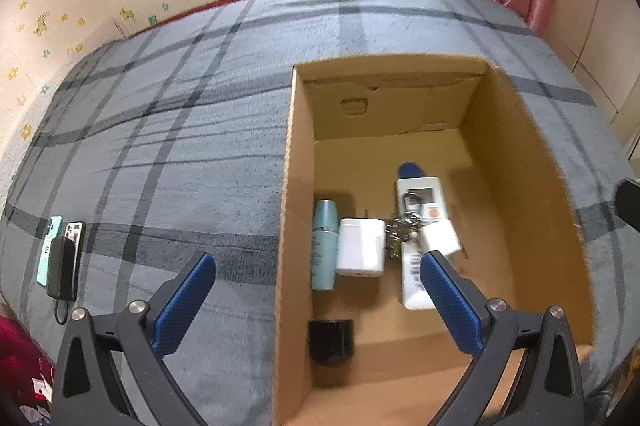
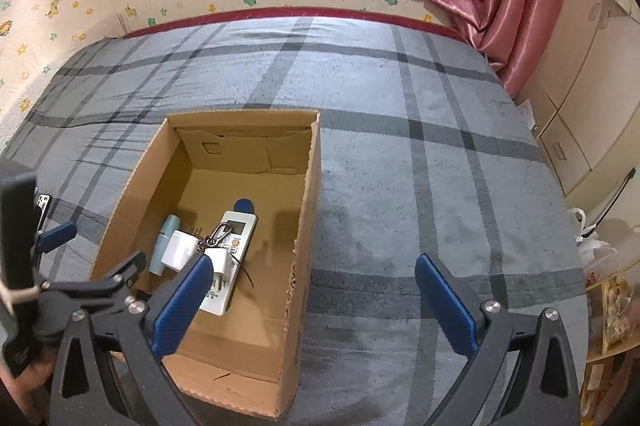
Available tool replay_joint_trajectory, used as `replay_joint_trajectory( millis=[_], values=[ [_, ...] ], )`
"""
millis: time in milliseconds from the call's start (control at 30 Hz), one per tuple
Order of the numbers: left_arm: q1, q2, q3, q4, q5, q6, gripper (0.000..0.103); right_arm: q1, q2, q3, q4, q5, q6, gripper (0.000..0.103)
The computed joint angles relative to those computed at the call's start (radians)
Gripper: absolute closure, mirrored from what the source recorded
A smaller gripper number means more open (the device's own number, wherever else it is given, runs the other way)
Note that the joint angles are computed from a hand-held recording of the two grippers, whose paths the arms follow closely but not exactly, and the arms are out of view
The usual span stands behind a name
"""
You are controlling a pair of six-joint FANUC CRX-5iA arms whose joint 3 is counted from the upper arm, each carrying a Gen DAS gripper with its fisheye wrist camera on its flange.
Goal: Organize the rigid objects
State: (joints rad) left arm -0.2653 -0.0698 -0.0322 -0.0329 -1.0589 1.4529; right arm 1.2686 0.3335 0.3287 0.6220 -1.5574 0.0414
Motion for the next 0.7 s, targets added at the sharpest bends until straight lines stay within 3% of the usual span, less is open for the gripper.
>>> replay_joint_trajectory(
  millis=[333, 533, 700],
  values=[
    [-0.021, -0.116, -0.020, 0.005, -0.045, 0.066, 0.000, 0.052, -0.030, 0.008, 0.016, -0.039, -0.040, 0.000],
    [-0.085, -0.150, 0.015, -0.090, -0.088, 0.133, 0.000, 0.087, -0.048, 0.014, 0.023, -0.073, -0.067, 0.000],
    [-0.074, -0.191, -0.003, -0.038, -0.085, 0.121, 0.000, 0.112, -0.068, 0.012, 0.026, -0.092, -0.097, 0.000]
  ],
)
